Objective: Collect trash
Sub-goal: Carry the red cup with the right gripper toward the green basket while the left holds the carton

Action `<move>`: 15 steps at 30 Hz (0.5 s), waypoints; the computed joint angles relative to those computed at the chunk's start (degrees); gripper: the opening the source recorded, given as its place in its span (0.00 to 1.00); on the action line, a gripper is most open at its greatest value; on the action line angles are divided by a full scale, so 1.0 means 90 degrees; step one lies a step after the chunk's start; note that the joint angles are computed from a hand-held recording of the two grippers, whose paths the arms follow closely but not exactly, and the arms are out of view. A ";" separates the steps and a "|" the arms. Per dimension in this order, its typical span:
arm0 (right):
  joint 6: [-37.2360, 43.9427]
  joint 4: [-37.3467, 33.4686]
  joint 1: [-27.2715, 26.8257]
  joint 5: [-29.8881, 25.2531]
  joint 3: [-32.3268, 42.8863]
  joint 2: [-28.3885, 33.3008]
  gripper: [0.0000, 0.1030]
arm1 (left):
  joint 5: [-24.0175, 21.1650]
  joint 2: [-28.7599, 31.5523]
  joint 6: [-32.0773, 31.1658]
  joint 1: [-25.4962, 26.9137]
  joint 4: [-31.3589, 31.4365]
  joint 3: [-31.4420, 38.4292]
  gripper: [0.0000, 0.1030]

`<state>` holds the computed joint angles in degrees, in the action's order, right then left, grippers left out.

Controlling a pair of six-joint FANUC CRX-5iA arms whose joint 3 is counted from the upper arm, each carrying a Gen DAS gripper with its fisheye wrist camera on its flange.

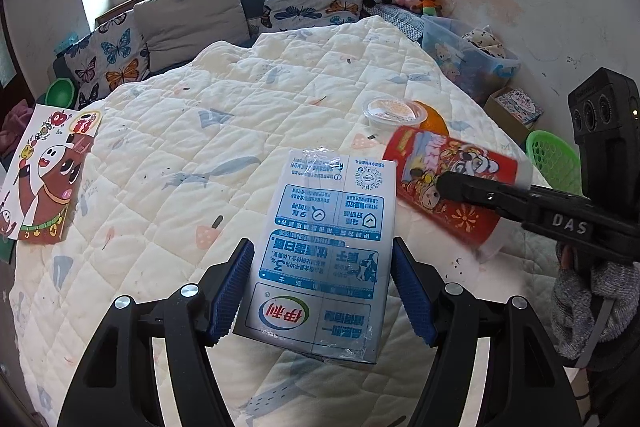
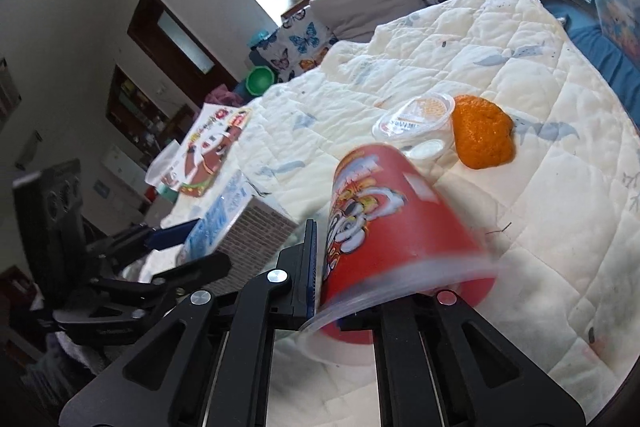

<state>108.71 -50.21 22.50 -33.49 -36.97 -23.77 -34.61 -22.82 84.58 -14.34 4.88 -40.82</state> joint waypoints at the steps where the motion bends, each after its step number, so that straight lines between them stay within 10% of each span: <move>1: 0.0240 -0.0297 -0.0251 -0.0251 0.0058 -0.0010 0.07 | -0.0003 -0.0005 0.0040 -0.0017 -0.0033 0.0016 0.64; 15: 0.0572 -0.1320 -0.1818 -0.1567 -0.0075 -0.0931 0.07 | -0.0169 -0.0214 0.0419 -0.0440 -0.0351 0.0286 0.64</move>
<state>113.87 -62.09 6.14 -47.59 -37.65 -32.16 -36.13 -24.75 88.36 -18.30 1.72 -38.25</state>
